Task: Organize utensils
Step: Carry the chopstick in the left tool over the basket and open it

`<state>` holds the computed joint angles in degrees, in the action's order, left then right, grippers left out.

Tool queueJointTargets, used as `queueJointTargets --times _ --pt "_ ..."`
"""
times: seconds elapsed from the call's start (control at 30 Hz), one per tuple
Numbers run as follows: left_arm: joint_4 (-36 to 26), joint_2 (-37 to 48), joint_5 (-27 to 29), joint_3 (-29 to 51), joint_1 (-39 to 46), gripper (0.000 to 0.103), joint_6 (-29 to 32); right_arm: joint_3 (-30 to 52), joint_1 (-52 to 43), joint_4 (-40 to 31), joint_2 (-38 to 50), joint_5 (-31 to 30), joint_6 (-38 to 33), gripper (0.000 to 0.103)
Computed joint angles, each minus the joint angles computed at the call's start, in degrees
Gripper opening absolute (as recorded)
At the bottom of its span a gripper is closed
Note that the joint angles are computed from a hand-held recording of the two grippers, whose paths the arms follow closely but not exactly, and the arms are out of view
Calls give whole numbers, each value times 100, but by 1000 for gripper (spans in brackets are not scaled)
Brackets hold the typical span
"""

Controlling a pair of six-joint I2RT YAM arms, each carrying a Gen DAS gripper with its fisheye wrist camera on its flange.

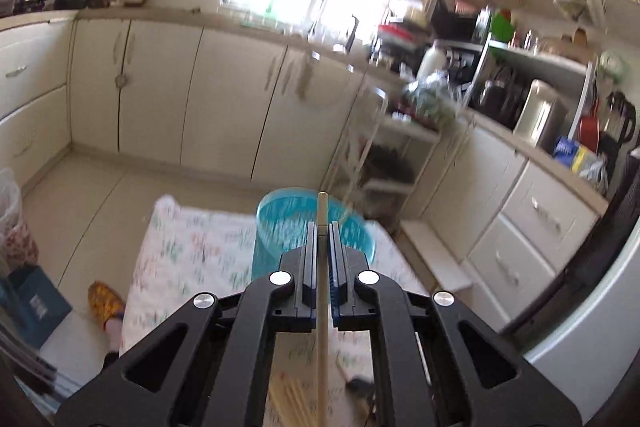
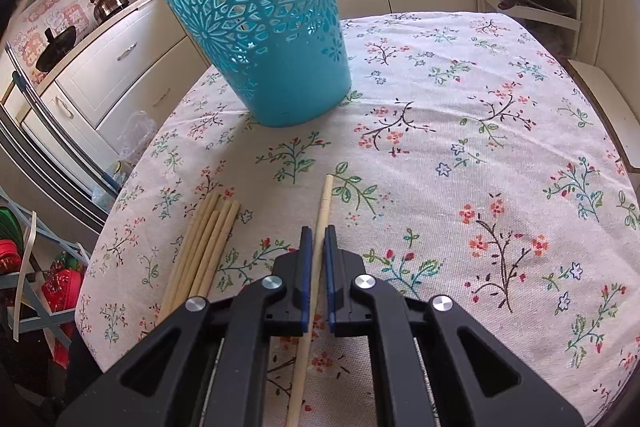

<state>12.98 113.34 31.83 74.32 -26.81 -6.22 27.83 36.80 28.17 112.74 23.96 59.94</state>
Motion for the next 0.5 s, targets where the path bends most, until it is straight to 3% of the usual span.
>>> queueJointTargets --times 0.27,0.5 --pt "725 503 -1015 1278 -408 5 -948 -117 -26 246 7 -62 29 6" --pt "560 1588 -1679 2770 -659 5 -1306 -233 -91 525 37 -148 26 6"
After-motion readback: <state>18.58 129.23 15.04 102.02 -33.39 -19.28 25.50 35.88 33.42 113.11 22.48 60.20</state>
